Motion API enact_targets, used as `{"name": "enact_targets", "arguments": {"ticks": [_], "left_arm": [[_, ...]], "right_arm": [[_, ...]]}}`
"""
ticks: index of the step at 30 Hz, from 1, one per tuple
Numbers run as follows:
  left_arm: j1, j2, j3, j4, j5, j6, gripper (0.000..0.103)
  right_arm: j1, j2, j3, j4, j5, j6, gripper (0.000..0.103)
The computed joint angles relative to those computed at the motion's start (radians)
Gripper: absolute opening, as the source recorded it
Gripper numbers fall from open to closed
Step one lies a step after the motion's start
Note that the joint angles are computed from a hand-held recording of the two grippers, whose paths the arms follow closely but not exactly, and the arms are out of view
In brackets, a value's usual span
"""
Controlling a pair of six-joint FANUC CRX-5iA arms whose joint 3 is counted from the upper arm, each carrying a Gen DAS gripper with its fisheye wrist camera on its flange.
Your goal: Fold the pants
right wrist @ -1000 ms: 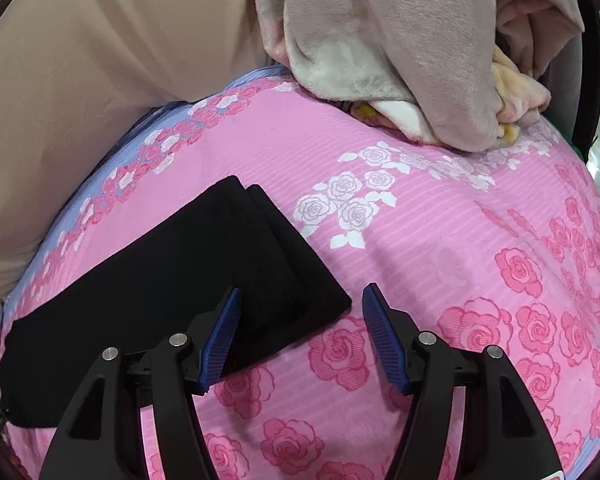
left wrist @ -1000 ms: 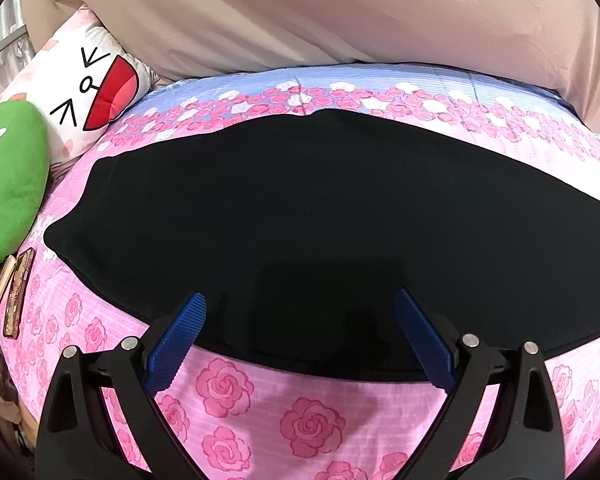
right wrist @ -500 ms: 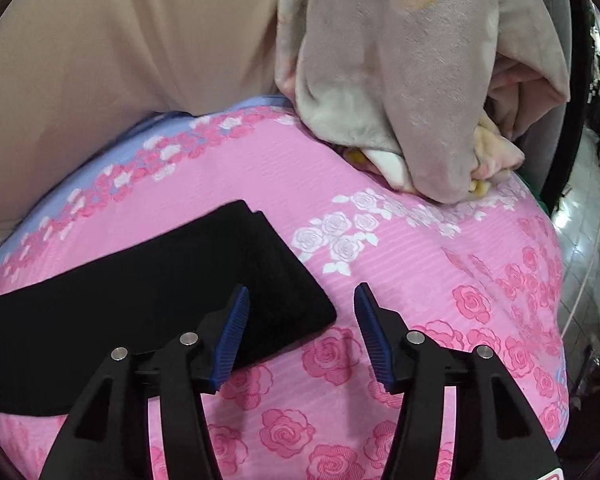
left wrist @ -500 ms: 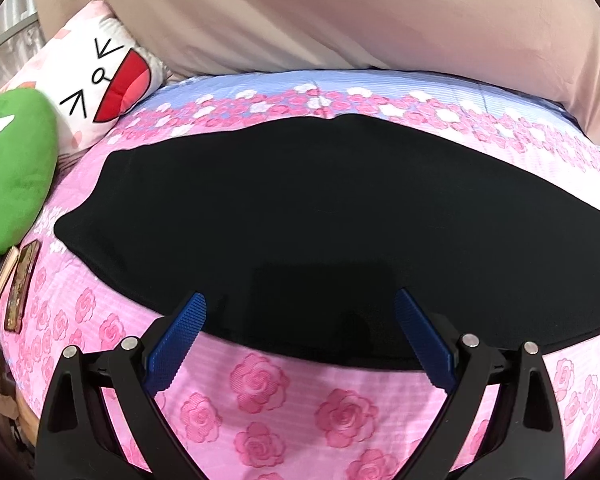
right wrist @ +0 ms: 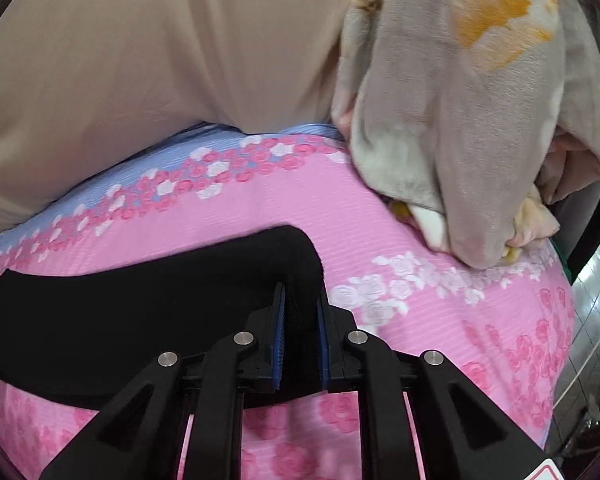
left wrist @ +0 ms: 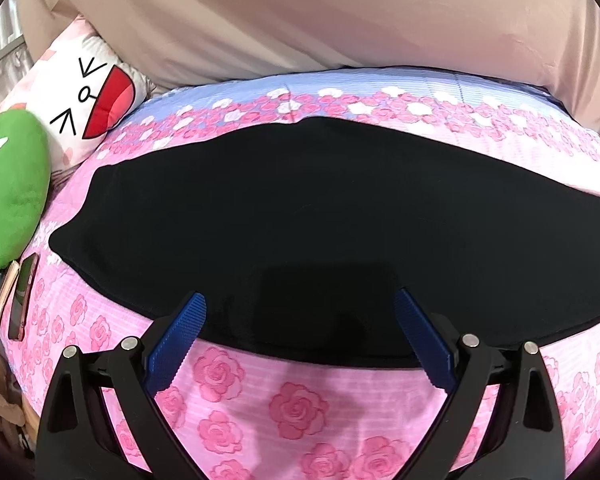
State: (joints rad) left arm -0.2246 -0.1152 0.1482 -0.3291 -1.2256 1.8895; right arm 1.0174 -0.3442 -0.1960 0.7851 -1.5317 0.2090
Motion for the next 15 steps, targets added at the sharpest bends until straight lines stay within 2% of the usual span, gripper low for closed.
{"name": "enact_targets", "arguments": {"ticks": [3,5,7,9,11,15], "left_arm": [[-0.013,0.017,0.009,0.005,-0.004,0.003,0.094],[-0.019,0.028,0.015,0.013,-0.014,-0.008,0.094],[-0.018,0.030,0.014,0.028,-0.013,-0.019,0.094],[-0.017,0.026,0.010,0.029,-0.008,-0.020,0.094],[-0.012,0.023,0.006,0.036,-0.004,-0.021,0.094],[0.008,0.003,-0.016,0.051,0.006,-0.026,0.094]], "right_arm": [[-0.079,-0.005,-0.051,-0.133,0.056,0.020,0.015],[-0.057,-0.019,-0.086,-0.105,0.060,-0.022,0.018],[-0.031,-0.006,-0.062,-0.091,0.021,-0.050,0.027],[-0.009,0.016,-0.044,-0.057,-0.023,-0.049,0.044],[-0.014,0.016,-0.045,-0.060,-0.027,-0.066,0.056],[-0.072,-0.019,-0.064,-0.158,0.048,-0.079,0.058]]}}
